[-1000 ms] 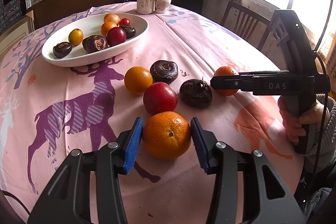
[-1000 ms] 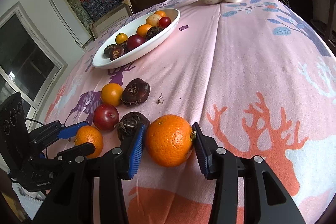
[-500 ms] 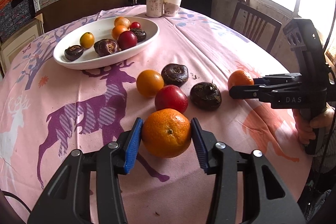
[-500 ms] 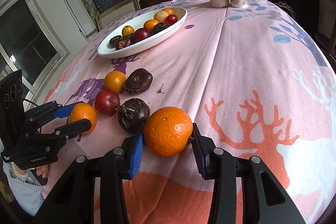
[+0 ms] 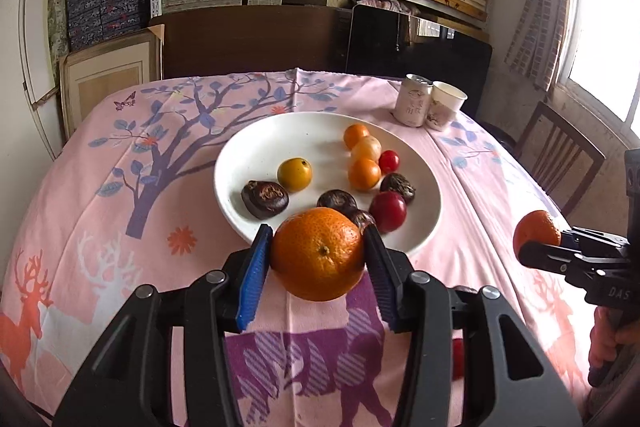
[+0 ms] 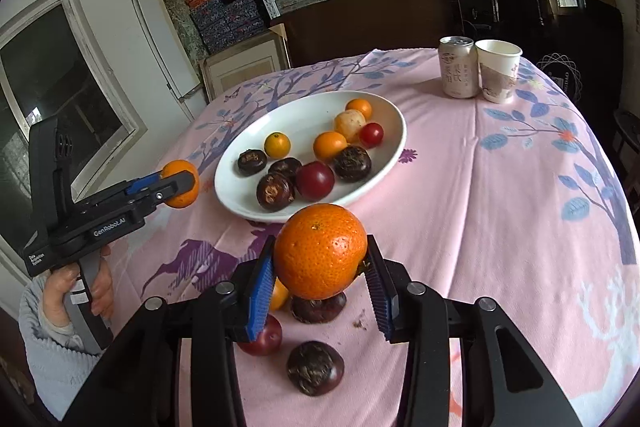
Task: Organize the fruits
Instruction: 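Place both large oranges on the white plate, opening both tools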
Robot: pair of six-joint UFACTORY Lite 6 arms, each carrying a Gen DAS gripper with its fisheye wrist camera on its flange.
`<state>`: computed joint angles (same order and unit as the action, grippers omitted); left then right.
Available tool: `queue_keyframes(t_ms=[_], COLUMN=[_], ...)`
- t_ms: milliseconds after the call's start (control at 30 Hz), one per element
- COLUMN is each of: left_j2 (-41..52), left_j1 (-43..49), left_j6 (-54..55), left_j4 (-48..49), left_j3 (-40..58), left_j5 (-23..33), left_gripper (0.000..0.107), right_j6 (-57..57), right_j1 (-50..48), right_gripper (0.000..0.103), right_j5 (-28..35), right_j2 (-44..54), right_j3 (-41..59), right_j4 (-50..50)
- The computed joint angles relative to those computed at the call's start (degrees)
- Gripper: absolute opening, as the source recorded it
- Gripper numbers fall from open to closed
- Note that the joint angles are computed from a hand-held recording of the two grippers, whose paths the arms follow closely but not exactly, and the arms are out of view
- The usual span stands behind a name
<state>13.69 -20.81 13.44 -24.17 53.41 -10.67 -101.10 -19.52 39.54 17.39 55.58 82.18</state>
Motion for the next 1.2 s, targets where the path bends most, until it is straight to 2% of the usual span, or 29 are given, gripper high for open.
queue_keyframes(t_ms=[100, 167, 333, 467, 533, 567, 600, 633, 767, 867, 967, 1067, 1200], left_j2=[5.93, 9.53, 16.51, 20.25, 21.06, 21.02, 20.56, 19.98, 17.33, 15.77, 14.03, 12.35, 11.59], left_j1=[-0.74, -0.65, 1.11, 2.12, 2.45, 2.54, 2.78, 2.84, 1.68, 0.18, -1.78, -2.39, -4.15], left_j6=[14.22, 18.19, 13.28, 10.5, 7.68, 6.43, 3.37, 2.7, 8.14, 14.78, 21.09, 19.0, 20.88], left_j4=[-13.83, -17.9, -13.5, -10.46, -8.02, -6.84, -3.97, -3.49, -8.97, -15.47, -22.26, -21.37, -24.75], left_j3=[6.2, 9.95, 16.37, 18.76, 18.8, 18.55, 17.81, 17.06, 13.92, 11.34, 8.15, 5.56, 3.14], left_j5=[-0.47, -0.63, 0.56, 1.25, 0.01, -0.63, -1.43, -2.24, -5.46, -8.56, -13.19, -14.7, -17.62], left_gripper=[0.046, 0.046, 0.046, 0.046, 0.049, 0.056, 0.06, 0.068, 0.072, 0.085, 0.089, 0.093, 0.094], right_j6=[4.74, 8.1, 16.93, 22.99, 22.29, 21.11, 19.51, 17.75, 12.94, 9.96, 3.46, -3.71, -10.22], right_j1=[4.74, 7.53, 13.44, 16.61, 17.64, 17.56, 17.29, 16.77, 15.66, 14.82, 14.08, 11.82, 7.62], right_gripper=[0.043, 0.043, 0.043, 0.043, 0.044, 0.053, 0.059, 0.059, 0.059, 0.061, 0.067, 0.072, 0.078], right_j5=[-2.48, -4.58, -9.53, -10.65, -11.11, -10.85, -10.76, -10.39, -10.61, -9.89, -10.14, -8.54, -5.53], right_j2=[3.68, 6.59, 15.56, 23.63, 26.0, 26.65, 26.64, 26.17, 22.03, 18.88, 14.57, 10.3, 6.22], right_j3=[5.59, 9.79, 22.81, 32.82, 34.47, 34.57, 33.98, 33.02, 28.16, 24.0, 17.37, 10.06, 2.24], right_j4=[-0.82, -1.57, -3.78, -4.99, -3.94, -3.25, -1.58, 0.34, 4.88, 6.86, 11.48, 16.63, 21.25])
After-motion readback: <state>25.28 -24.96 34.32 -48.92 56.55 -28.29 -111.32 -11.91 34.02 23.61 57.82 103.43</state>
